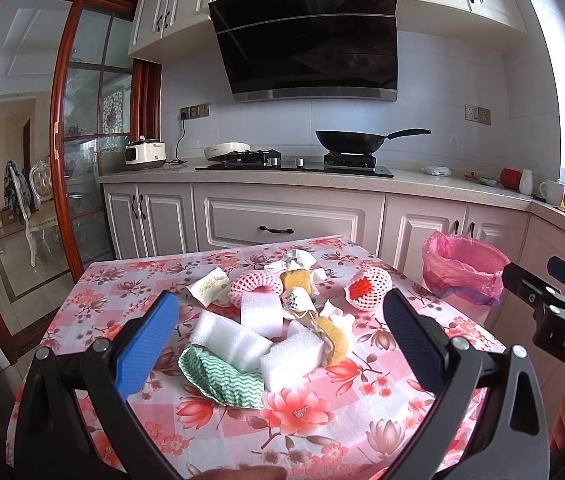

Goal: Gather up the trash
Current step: 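Grasp the green zigzag cloth with the left tool while the right tool grasps the yellow sponge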

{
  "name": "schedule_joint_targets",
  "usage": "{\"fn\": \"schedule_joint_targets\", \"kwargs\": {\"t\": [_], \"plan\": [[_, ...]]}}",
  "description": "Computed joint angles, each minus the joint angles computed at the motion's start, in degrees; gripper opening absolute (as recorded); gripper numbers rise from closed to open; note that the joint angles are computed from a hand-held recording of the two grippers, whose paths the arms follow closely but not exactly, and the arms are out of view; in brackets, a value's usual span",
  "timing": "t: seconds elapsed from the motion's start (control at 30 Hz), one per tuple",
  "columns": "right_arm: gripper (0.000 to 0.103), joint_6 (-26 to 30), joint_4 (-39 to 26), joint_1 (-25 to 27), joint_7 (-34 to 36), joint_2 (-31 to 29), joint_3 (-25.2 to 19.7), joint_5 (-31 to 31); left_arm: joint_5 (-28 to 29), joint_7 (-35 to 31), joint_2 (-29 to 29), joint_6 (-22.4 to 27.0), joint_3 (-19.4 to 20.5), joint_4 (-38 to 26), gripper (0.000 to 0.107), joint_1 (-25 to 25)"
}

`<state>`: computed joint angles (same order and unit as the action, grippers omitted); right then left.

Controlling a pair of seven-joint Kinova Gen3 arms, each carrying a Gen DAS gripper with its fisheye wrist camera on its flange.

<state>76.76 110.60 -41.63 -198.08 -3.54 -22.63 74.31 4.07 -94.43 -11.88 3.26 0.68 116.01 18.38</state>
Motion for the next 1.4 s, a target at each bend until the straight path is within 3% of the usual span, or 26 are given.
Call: {"fn": "schedule_joint_targets", "kwargs": {"t": [0.3, 0.47, 0.53, 0.7, 0.8, 0.93, 1.03, 1.1, 1.2, 1.3, 1.4], "plan": [[0.084, -0.8, 0.0, 0.3, 0.1, 0.3, 0.3, -0.1, -0.4, 0.8, 0.1, 0.7, 1.9, -0.3, 0.099, -2.1], [0.084, -3.1, -0.1, 0.9, -0.3, 0.9, 1.4, -0.1, -0.1, -0.5, 0.7, 1.0, -0.9, -0.6, 0.099, 0.5], [0.084, -3.6, -0.1, 1.4, -0.1, 1.0, 1.8, 0.1, -1.2, -1.0, 0.9, 0.3, -5.2, -0.4, 0.099, 5.0], [0.084, -7.0, -0.3, 2.8, 1.1, 1.3, 3.4, -1.1, 3.7, -7.3, 1.1, -1.1, -18.3, -0.4, 0.099, 17.4], [0.084, -13.3, -0.2, 5.0, 3.4, 1.5, 5.4, -2.7, 3.9, -6.6, 2.5, -2.9, -22.5, -0.3, 0.099, 19.5], [0.084, -22.1, -1.8, 8.2, 8.7, 3.5, 7.8, -5.7, 12.1, -14.8, 5.6, 4.1, -33.1, -4.3, 0.099, 26.9], [0.084, -29.1, -3.6, 10.9, 12.0, 6.1, 8.6, -8.0, 16.0, -17.4, 8.9, 7.0, -40.9, -5.9, 0.099, 31.4], [0.084, -33.7, -4.8, 12.0, 15.1, 8.0, 9.9, -10.3, 20.6, -21.1, 11.5, 9.7, -43.2, -7.3, 0.099, 31.3], [0.084, -38.6, -6.5, 11.9, 19.8, 10.5, 12.8, -14.5, 26.8, -25.9, 15.2, 13.3, -41.6, -9.1, 0.099, 26.5], [0.084, -42.3, -8.2, 12.2, 24.5, 12.9, 14.8, -18.5, 29.2, -26.8, 20.4, 20.3, -39.2, -13.3, 0.098, 20.8], [0.081, -45.1, -9.2, 12.1, 29.1, 14.3, 16.4, -21.8, 28.2, -25.3, 24.1, 24.0, -37.9, -16.4, 0.098, 18.5]]}}
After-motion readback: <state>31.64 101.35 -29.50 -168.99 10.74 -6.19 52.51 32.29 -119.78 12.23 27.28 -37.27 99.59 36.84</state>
